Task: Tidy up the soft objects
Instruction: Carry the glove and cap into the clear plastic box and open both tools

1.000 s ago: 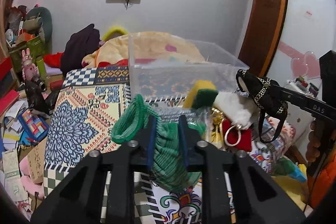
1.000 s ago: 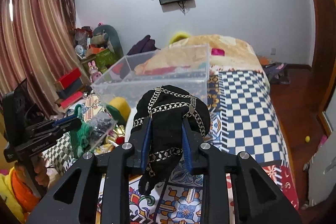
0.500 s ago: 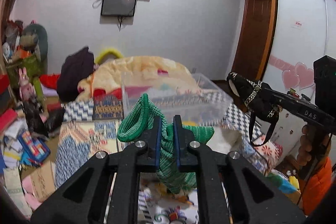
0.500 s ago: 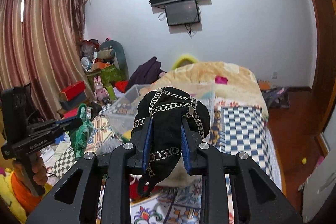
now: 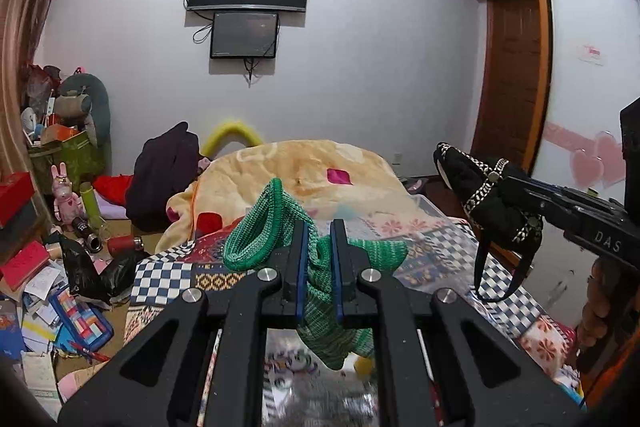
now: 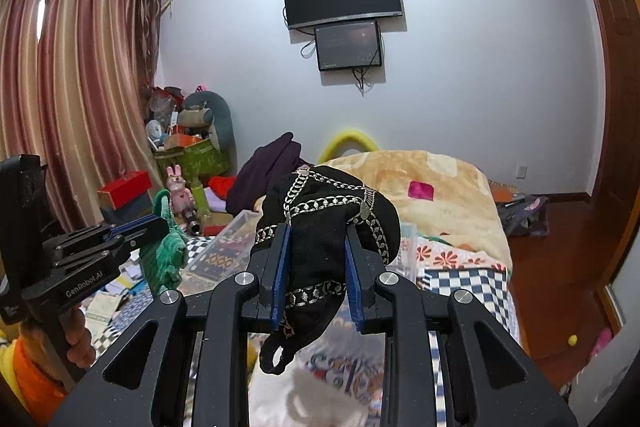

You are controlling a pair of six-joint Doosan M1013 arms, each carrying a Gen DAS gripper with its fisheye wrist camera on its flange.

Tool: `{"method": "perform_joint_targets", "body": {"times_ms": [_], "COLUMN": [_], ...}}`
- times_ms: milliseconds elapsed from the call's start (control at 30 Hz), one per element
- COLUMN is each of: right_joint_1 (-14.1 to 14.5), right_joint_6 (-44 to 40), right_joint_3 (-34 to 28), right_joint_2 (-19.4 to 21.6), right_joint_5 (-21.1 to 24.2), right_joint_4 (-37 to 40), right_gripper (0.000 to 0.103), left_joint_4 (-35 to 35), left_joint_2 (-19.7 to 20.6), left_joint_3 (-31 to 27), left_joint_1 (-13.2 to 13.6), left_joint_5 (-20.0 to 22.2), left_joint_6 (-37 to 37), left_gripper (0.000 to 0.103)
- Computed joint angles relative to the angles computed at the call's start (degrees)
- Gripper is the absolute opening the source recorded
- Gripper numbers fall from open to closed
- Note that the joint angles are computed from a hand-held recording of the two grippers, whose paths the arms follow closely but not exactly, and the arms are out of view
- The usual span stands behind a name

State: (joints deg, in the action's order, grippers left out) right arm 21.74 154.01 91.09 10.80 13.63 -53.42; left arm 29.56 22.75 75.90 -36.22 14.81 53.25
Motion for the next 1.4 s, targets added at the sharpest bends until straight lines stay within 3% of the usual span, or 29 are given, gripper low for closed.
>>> {"method": "perform_joint_targets", "body": {"times_ms": [67,167,233,300,500,733,833,1000,1133,1300,1400], "right_joint_1": [-0.01,-0.04,-0.09,-0.29,-1.13,-2.06,-2.18,-2.48,-2.14,-1.17,-0.84], "right_joint_6": [-1.54,-4.10,-7.99,-13.16,-33.22,-45.47,-46.21,-46.91,-44.33,-37.62,-36.15], "right_joint_3": [-0.90,-1.86,-2.75,-3.94,-8.56,-11.67,-12.09,-10.78,-9.96,-6.48,-4.58], "right_joint_2": [0.82,1.68,2.44,3.47,7.04,9.32,9.51,7.86,6.52,3.43,1.95], "right_joint_5": [0.54,1.56,2.84,3.89,10.42,18.16,19.72,17.95,15.98,11.10,8.74], "right_joint_4": [1.17,3.13,6.57,11.24,29.35,41.33,41.89,42.47,39.14,32.39,31.25], "right_gripper": [0.023,0.023,0.023,0.023,0.023,0.025,0.028,0.030,0.030,0.048,0.049], "left_joint_4": [3.48,3.01,-0.24,-9.16,-15.90,-25.35,-27.68,-23.58,-25.50,-26.55,-27.11], "left_joint_2": [1.37,3.08,4.13,5.79,8.90,11.29,11.33,10.27,8.91,5.99,4.25], "left_joint_3": [-1.67,-3.95,-5.36,-7.69,-11.98,-15.48,-15.42,-13.79,-12.27,-8.46,-6.02], "left_joint_1": [-0.07,0.07,0.32,0.84,0.88,1.72,2.00,1.18,1.16,0.93,0.73], "left_joint_5": [1.11,2.81,3.69,5.37,10.60,17.38,17.58,15.95,14.41,10.14,7.62], "left_joint_6": [-3.29,-2.80,-0.31,7.40,15.18,22.33,23.73,23.33,25.84,26.56,27.63], "left_gripper": [0.010,0.010,0.010,0.010,0.010,0.010,0.010,0.017,0.019,0.038,0.042]}}
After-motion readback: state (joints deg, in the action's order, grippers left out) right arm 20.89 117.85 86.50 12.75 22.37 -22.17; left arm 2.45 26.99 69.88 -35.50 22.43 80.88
